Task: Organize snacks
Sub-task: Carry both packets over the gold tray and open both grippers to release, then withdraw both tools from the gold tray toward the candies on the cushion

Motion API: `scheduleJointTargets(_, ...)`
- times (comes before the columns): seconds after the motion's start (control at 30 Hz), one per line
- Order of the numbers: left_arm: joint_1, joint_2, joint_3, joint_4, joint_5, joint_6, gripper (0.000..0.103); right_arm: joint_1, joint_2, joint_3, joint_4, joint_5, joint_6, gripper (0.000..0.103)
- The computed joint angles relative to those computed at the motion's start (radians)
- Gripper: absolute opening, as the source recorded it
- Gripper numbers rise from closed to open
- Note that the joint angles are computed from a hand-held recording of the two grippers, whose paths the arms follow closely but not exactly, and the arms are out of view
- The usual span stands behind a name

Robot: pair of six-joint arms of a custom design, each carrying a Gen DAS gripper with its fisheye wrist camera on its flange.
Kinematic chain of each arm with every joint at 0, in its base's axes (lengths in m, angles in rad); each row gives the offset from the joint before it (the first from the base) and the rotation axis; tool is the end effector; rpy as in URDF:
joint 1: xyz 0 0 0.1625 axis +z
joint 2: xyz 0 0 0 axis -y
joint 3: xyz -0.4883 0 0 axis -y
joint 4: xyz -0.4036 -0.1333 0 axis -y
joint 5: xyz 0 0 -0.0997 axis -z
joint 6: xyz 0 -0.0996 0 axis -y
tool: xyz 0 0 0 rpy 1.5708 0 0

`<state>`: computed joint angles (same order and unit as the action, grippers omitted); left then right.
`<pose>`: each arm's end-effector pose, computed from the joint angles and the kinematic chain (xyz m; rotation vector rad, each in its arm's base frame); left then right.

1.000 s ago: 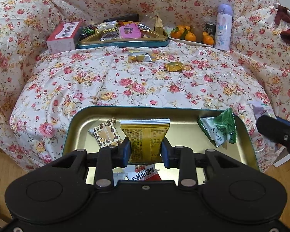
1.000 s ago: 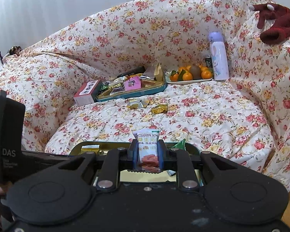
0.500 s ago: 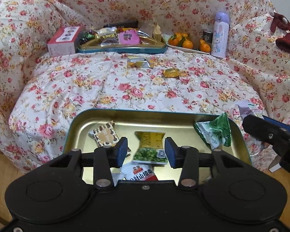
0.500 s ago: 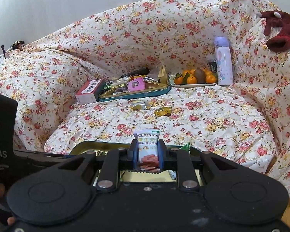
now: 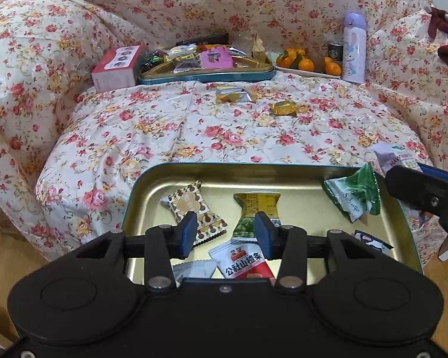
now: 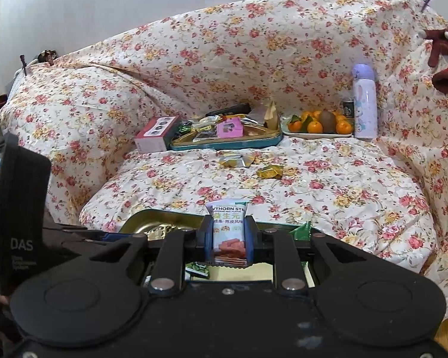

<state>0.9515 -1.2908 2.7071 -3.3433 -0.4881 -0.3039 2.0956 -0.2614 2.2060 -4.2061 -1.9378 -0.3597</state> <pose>0.0021 -0.3782 0.2240 0.1077 2.1572 -0.9211 0.3151 -0.3496 -0.0952 0.9806 -2.4870 0.9972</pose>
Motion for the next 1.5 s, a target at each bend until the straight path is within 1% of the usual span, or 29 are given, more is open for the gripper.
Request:
scheduleJointTargets(0.33,-0.011,0.009,0.012,-0.009,0.022,0.004,0.051,-0.01,-0.009,0.011,0.009,0.033,-0.011,0.024)
scheduleJointTargets(0.8,-0.017,-0.009,0.016,0.023,0.02,-0.016,0.051,-0.009,-0.011,0.005,0.033,0.007,-0.002,0.026)
scheduleJointTargets(1.07,-0.02,-0.007,0.017,0.035,0.02,-0.022,0.052,-0.005,-0.012,-0.004,0.067,-0.018,0.016,0.034)
scheduleJointTargets(1.2,-0.022,-0.014,0.019,0.052,0.021,-0.025,0.052,-0.004,-0.013,-0.012,0.1,-0.038,0.027,0.035)
scheduleJointTargets(1.37,-0.007,-0.052,0.005,0.112,-0.004,-0.019,0.052,-0.003,-0.019,-0.022,0.148,-0.056,0.039,0.038)
scheduleJointTargets(1.5,0.017,-0.08,-0.02,0.132,-0.025,0.016,0.052,-0.005,-0.024,-0.033,0.176,-0.061,0.04,0.039)
